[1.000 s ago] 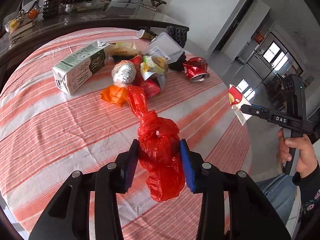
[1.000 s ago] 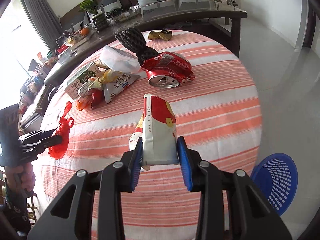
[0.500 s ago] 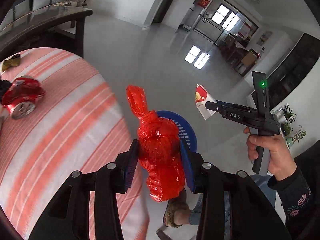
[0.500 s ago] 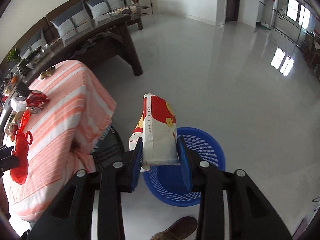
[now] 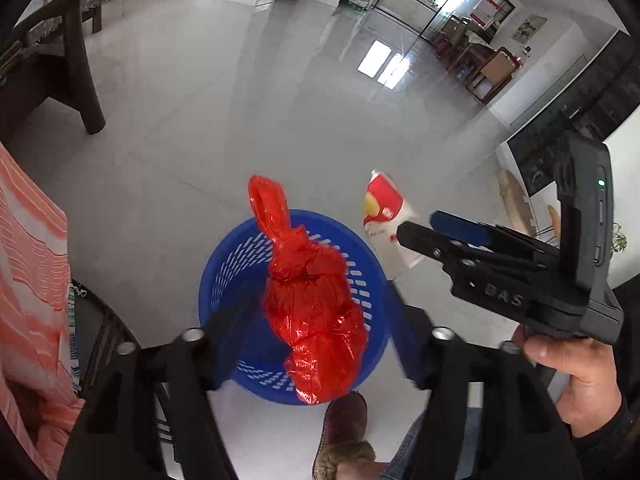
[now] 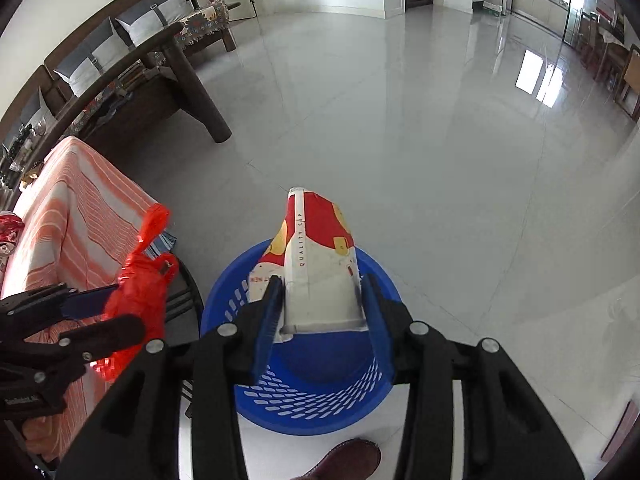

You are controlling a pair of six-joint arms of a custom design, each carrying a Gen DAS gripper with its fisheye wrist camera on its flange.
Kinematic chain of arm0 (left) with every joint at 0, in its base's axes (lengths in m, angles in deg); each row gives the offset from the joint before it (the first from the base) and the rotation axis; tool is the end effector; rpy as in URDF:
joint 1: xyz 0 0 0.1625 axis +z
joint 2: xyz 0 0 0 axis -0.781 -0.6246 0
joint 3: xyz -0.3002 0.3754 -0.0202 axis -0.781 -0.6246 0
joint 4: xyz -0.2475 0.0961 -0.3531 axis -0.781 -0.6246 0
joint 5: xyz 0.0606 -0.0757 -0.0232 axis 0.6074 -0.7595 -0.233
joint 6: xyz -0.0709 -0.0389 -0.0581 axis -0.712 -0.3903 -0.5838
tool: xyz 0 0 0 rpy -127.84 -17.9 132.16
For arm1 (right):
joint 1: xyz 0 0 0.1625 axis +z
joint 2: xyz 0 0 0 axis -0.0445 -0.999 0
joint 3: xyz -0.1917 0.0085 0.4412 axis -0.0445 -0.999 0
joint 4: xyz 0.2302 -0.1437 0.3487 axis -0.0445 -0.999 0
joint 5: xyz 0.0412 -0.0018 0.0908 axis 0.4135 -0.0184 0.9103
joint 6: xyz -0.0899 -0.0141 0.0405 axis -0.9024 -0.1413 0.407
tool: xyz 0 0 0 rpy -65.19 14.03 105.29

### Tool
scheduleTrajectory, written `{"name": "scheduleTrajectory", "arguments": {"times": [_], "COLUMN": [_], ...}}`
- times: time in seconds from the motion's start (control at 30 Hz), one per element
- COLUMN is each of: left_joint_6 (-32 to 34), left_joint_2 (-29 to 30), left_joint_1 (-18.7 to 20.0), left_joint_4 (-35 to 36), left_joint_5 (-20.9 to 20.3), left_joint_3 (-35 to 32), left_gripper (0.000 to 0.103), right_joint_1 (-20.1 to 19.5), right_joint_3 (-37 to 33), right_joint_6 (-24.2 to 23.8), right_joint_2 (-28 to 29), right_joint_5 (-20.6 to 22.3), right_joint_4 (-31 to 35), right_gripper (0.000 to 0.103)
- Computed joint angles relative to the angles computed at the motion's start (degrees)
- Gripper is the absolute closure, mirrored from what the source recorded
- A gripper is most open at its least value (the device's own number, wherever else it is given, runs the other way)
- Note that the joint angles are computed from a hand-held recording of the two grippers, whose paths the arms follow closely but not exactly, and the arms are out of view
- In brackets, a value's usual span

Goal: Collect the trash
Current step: 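Carry both items over the blue basket and open both tools to drop them, then move the left tool to the white bottle with orange cap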

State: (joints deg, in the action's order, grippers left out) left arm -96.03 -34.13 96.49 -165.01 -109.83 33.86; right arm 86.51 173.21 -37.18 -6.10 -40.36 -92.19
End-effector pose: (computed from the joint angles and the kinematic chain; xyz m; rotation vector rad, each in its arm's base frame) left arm -0.4056 -0.6378 -0.0339 0.8241 2.7427 -0.1757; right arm 0.0218 -0.5895 0.3312 0.0015 -2.4204 0.7193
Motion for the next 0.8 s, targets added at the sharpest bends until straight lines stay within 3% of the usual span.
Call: {"name": "scheduleTrajectory", "arguments": {"times": [0.07,0.2,0.3,0.43,0.6,0.7,0.8], "left_joint_6": [-0.5,0.6,1.8,1.8,-7.9,-14.3,-19.0], "left_joint_2": [0.8,-2.5,-10.0,-21.0,-36.1,-44.2,-49.7], "left_joint_1": [0.1,-0.9,-3.1,-6.6,-8.9,-8.4,-7.2], "left_joint_4": [-0.2,-3.8,-8.3,-12.7,-4.2,2.8,14.6], "left_joint_5": [1.0,2.5,4.5,10.6,21.7,28.5,35.8], "left_joint_3": [-1.0,2.6,10.4,21.7,33.1,37.5,38.0], "left_gripper": [0.025,0.025,0.019,0.01,0.009,0.009,0.009], "right_joint_1": [-0.9,-0.7,1.4,6.7,15.5,20.4,24.9], "right_joint_3": [-0.1,0.4,1.4,3.7,7.2,9.3,9.0], "right_joint_6": [0.8,1.6,0.8,-6.0,-15.4,-14.2,-11.5], "right_joint_2": [-0.2,-0.7,-0.4,1.6,6.3,9.6,13.9], "right_joint_5": [0.9,1.2,-1.0,-3.8,-1.7,0.9,2.3], "right_joint_4": [-0.3,-2.6,-7.1,-18.2,-31.1,-33.3,-30.2], "right_gripper": [0.036,0.033,0.019,0.013,0.01,0.009,0.009]}}
